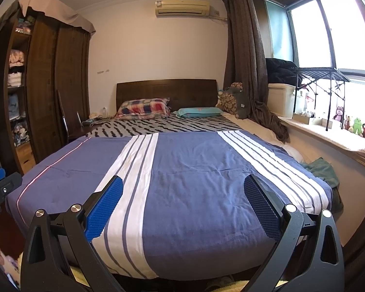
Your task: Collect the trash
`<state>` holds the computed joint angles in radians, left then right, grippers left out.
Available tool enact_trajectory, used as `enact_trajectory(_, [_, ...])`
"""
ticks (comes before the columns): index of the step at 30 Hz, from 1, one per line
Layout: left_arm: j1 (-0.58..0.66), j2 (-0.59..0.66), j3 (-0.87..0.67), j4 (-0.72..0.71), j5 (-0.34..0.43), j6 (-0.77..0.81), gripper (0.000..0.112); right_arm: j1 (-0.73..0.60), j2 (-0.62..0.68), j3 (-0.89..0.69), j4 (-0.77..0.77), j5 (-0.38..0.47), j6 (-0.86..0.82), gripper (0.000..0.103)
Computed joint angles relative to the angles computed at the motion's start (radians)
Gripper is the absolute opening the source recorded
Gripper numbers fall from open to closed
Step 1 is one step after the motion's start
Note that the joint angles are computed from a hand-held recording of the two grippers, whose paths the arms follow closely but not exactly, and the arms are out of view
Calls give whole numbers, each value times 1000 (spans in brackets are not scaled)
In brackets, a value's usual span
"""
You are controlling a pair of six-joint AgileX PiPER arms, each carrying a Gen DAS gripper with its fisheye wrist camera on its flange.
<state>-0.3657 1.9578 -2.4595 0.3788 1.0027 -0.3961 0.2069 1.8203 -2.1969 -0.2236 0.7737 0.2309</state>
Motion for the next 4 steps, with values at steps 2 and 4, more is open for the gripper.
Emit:
enact_trajectory(2, [4,39,-73,-14,31,28,95,0,24,-36,0,12,-6,100])
enact_trajectory(4, [12,103,-201,-37,90,57,95,0,58,-88,2,33,-17,100])
